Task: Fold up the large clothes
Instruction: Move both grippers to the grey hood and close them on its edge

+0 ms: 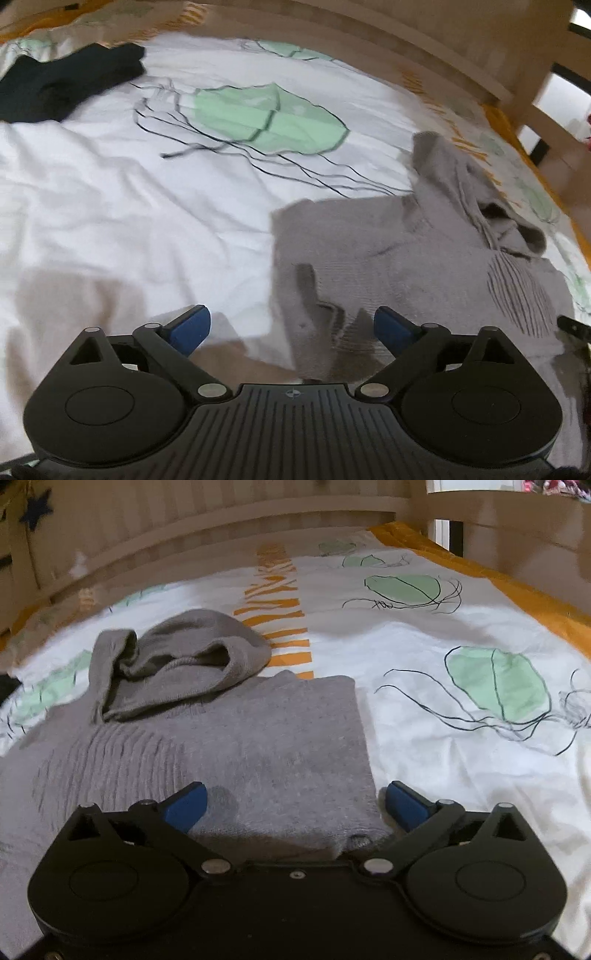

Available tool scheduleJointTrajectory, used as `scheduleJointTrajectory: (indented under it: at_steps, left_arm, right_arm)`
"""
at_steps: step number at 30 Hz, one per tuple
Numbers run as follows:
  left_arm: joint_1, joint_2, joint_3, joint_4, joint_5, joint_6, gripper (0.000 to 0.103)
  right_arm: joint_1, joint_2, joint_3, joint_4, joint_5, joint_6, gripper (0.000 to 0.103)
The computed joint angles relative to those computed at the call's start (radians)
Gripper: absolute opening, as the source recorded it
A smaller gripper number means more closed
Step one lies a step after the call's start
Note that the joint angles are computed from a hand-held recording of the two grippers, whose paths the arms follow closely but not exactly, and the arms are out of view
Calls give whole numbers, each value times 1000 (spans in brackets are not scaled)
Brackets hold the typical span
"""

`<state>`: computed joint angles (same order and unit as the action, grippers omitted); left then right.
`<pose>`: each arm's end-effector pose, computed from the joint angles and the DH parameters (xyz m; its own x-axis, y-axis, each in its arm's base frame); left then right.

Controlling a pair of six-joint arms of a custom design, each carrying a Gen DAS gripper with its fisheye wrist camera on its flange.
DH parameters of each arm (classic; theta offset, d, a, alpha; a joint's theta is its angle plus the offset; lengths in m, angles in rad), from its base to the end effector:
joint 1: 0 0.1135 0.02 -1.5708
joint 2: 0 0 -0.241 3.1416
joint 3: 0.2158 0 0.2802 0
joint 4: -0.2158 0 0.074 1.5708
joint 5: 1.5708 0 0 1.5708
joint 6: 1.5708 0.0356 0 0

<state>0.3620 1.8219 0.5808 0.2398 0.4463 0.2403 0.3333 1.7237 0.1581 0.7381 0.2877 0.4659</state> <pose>0.2696 0.0857 0.0180 -0.7892 -0.0693 -0.6102 0.0886 0.9704 -0.2247 0.1841 0.0530 -0.0013 -0.6810 0.2201 -0.6984 0.1944 0.9739 0.1174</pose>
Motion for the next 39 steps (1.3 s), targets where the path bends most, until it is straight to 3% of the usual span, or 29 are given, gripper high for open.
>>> scheduleJointTrajectory:
  at_steps: [4, 7, 9, 13, 16, 23, 28, 31, 39]
  left_arm:
    - [-19, -144, 1, -78, 26, 22, 96]
    - [-110, -222, 23, -85, 13, 0, 96]
    - [-198, -230, 53, -65, -18, -6, 95]
    - [-378, -139, 125, 60, -114, 9, 85]
    - [-502, -17, 200, 140, -220, 46, 85]
    - [-649, 292, 459, 125, -311, 104, 85]
    - [-687, 414, 556, 133, -425, 151, 85]
    - [-675, 459, 581, 194, -534, 114, 85]
    - [-521, 466, 560, 244, -498, -77, 86]
  right_arm:
    - [-27, -323, -41, -288, -49, -61, 100]
    - [-39, -559, -77, -398, -52, -98, 98]
    - [-65, -608, -49, -428, -82, -141, 92]
    - [-115, -410, 102, -354, -162, -232, 68]
    - [-102, -183, 230, -254, -130, -298, 67]
    - [-115, 152, 428, -169, -156, -372, 67]
    - [-143, 257, 504, -158, -149, -412, 66]
    - [-173, 270, 523, -137, -126, -387, 63]
    - [-212, 284, 542, -98, -160, -350, 63]
